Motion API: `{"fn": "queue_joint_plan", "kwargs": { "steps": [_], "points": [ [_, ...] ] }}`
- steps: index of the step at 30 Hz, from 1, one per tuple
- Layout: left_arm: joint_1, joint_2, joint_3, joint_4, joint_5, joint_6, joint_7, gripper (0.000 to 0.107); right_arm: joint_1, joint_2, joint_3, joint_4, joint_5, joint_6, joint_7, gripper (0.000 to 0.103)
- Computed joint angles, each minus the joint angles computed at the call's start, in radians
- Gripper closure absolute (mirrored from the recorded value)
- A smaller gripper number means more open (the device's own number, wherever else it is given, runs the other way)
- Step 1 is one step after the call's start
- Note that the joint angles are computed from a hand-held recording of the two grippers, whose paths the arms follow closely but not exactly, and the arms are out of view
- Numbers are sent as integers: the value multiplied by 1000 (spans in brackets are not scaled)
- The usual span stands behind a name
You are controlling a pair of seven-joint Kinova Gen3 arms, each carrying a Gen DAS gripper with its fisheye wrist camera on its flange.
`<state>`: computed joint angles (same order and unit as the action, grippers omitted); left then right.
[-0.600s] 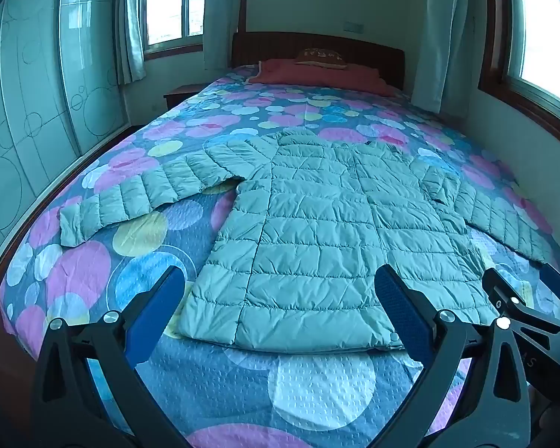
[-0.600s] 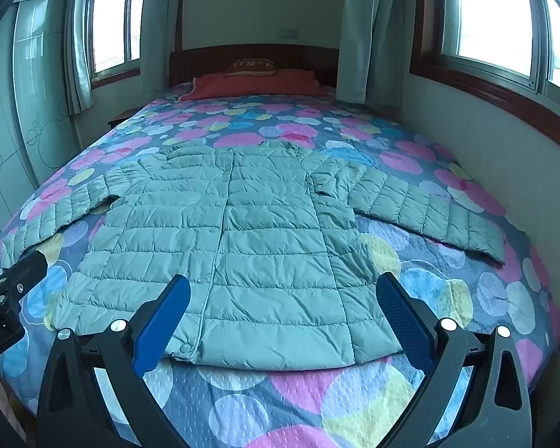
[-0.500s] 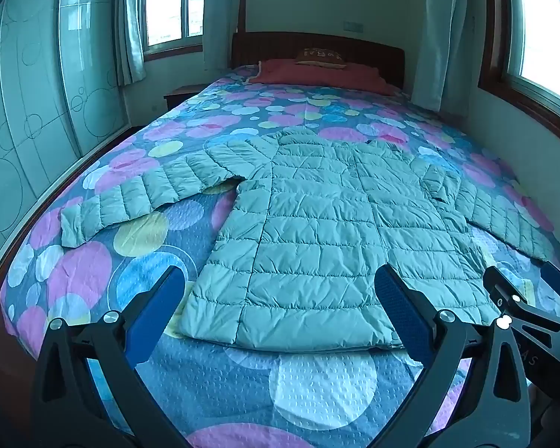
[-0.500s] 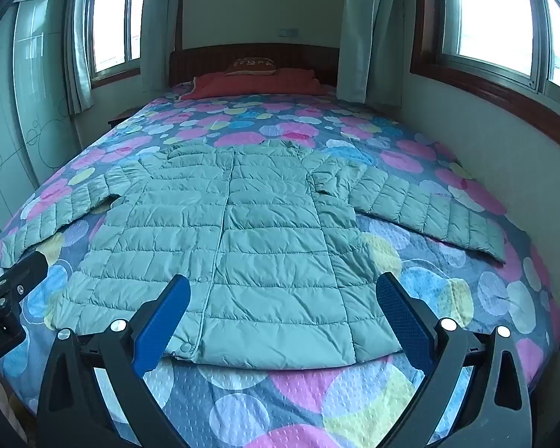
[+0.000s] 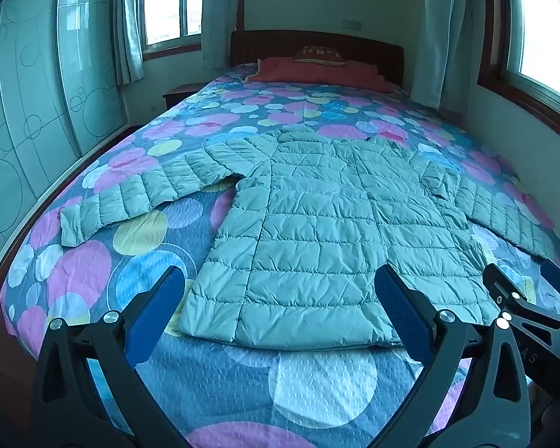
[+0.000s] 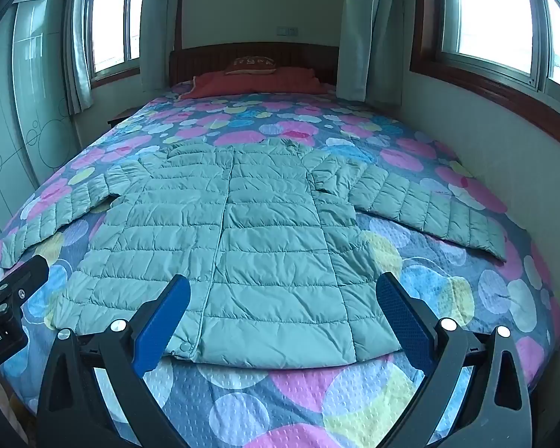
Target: Fold large clothes
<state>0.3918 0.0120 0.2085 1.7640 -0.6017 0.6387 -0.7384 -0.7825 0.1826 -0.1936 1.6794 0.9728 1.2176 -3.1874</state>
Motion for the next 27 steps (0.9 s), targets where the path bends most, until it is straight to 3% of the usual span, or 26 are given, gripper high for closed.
{"fn": "queue_joint_plan", "kwargs": {
  "steps": [27],
  "points": [
    [3,5,-5,13,-1,-6,-4,6,4,0,1,3,-4,-7,3,4]
  ]
}}
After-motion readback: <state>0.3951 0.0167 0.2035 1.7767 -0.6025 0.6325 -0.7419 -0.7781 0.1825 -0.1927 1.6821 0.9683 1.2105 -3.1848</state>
